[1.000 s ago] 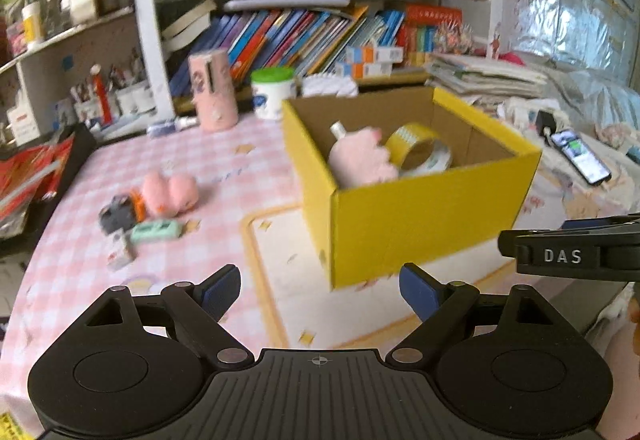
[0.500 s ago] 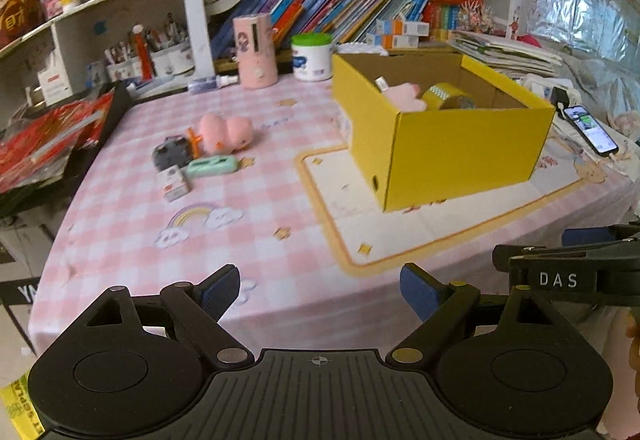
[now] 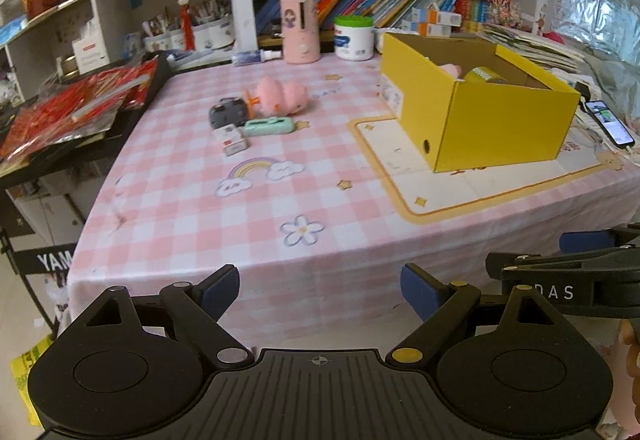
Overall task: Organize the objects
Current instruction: 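Withdraw both open tools from the box back toward the remaining toys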
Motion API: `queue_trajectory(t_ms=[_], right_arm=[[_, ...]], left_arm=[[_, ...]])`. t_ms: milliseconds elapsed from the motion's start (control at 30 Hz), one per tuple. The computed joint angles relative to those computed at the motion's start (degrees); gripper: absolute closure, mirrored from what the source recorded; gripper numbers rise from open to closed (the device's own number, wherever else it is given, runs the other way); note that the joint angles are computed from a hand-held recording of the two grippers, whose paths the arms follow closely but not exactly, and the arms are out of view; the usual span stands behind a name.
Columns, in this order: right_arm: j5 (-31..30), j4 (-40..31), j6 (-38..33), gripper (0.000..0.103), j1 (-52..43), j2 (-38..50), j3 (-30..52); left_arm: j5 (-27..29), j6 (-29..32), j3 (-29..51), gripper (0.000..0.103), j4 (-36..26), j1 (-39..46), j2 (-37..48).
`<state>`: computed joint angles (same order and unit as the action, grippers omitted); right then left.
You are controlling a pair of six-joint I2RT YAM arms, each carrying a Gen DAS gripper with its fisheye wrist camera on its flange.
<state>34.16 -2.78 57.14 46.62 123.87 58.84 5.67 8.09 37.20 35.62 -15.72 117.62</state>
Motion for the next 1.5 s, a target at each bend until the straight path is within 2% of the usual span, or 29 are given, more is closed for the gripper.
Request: queue_trajectory(t_ms=[1000,1500], right_arm=[[1.0,-5.1,-4.2,0.024,4.9,6.8,15.1],[-1.2,-4.6,-8.7,0.023,3.5,10.0,19.9]], left_arm=[[5.0,3.7,-5.2,0.013,4.6,11.6,-3.7],[4.1,2.4,-1.5,0.013,2.6,12.7,-0.9]])
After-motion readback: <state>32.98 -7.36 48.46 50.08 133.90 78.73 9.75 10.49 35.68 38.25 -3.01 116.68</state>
